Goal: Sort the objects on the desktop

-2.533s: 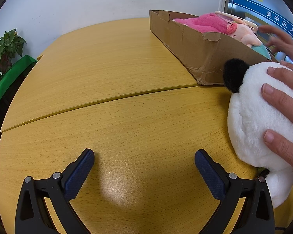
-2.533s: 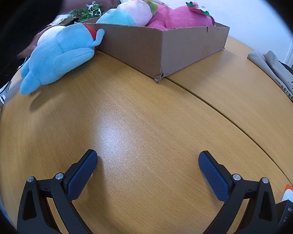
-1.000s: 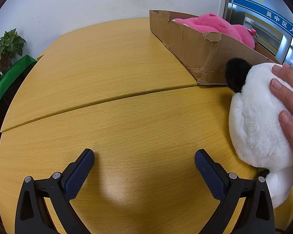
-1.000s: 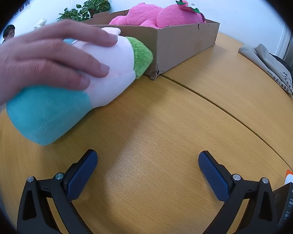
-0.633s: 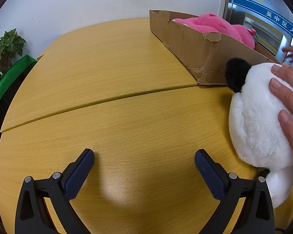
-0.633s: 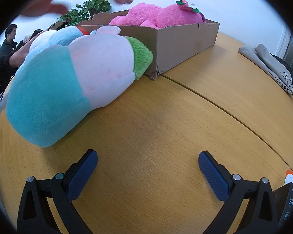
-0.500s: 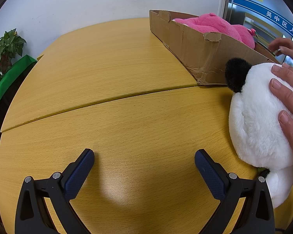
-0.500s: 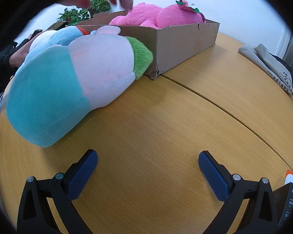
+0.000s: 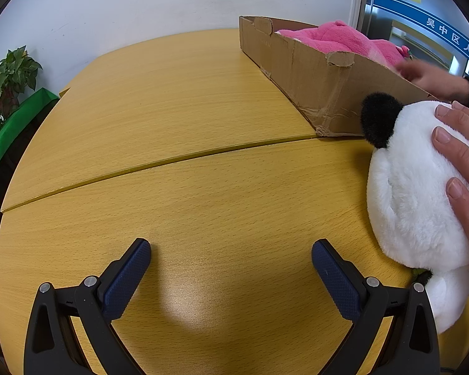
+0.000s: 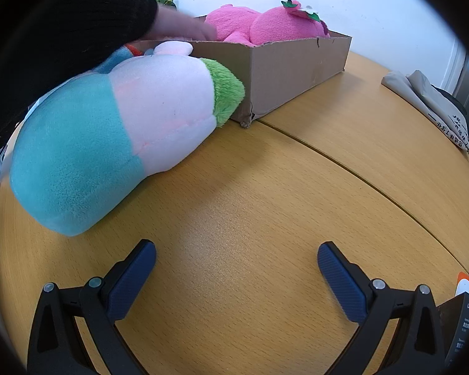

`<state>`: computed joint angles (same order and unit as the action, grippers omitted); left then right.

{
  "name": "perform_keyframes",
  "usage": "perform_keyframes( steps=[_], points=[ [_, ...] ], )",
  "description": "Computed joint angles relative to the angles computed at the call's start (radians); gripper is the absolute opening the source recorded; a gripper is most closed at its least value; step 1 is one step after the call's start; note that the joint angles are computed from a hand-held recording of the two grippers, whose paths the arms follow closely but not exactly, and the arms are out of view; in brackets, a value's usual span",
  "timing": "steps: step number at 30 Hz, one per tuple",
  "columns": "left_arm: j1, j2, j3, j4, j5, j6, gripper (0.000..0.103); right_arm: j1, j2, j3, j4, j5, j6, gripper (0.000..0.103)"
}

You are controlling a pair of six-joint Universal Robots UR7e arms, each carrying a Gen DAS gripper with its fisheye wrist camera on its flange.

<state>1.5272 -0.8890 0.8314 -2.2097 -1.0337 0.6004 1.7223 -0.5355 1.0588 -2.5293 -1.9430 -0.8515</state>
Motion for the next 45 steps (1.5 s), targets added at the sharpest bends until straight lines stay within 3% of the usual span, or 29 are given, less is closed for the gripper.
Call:
perform_keyframes(
  steps=[45],
  points=[
    [0.001,0.004,-0.009,0.005,-0.001,0.001,0.103,0.001,0.009,-0.016,0.008,0.0,0.001,0.103]
  ],
)
